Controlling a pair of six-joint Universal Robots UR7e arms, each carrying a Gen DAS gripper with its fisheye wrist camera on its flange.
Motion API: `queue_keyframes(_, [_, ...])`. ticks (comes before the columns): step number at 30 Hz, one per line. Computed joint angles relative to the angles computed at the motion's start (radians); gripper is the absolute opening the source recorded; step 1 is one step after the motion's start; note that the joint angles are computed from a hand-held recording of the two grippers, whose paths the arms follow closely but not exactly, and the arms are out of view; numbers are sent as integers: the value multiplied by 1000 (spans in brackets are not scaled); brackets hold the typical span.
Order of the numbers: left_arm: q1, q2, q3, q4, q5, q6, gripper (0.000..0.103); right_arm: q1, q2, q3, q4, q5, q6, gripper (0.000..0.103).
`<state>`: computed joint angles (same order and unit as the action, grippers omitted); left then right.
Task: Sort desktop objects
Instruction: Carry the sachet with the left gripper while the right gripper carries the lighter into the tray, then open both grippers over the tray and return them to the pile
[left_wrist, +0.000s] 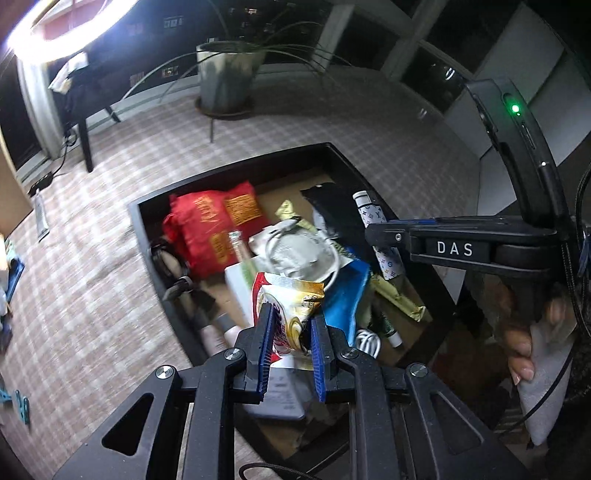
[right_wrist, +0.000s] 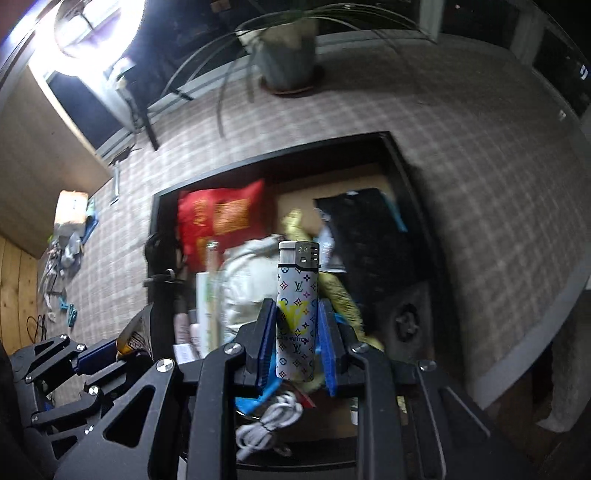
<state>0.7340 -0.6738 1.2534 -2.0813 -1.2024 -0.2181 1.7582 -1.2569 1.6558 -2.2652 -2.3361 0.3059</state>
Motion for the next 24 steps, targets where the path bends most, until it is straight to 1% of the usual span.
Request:
queue_keyframes(2, [-3, 13, -17, 14, -10, -1, 20, -5, -16, 11, 0, -5, 7, 23])
queue_keyframes(3, [-4, 20, -27, 27, -13, -6, 34, -6, -21, 14, 0, -4, 7, 23])
queue_keyframes(4, [-6, 24, -32, 35, -1, -19, 55, -7, -24, 17, -3, -3, 6, 28])
queue_keyframes(5, [-8, 18, -20, 15, 8, -21, 59, -7, -26, 18, 1, -7, 18, 32])
queue_keyframes(6, [-10, 11, -5, -10, 18, -15, 59, -5, -30, 22, -2, -8, 28, 36])
queue_keyframes(10, [-7, -4, 10, -12, 41, -19, 57, 0, -26, 22, -13, -7, 24, 36])
queue_keyframes(15, [10, -44, 45, -17, 71, -40, 57, 20, 9, -1, -4, 1, 13, 36])
queue_keyframes(24, [59, -151, 134, -29, 153, -111, 57, 68, 137, -105, 21, 37, -37, 36])
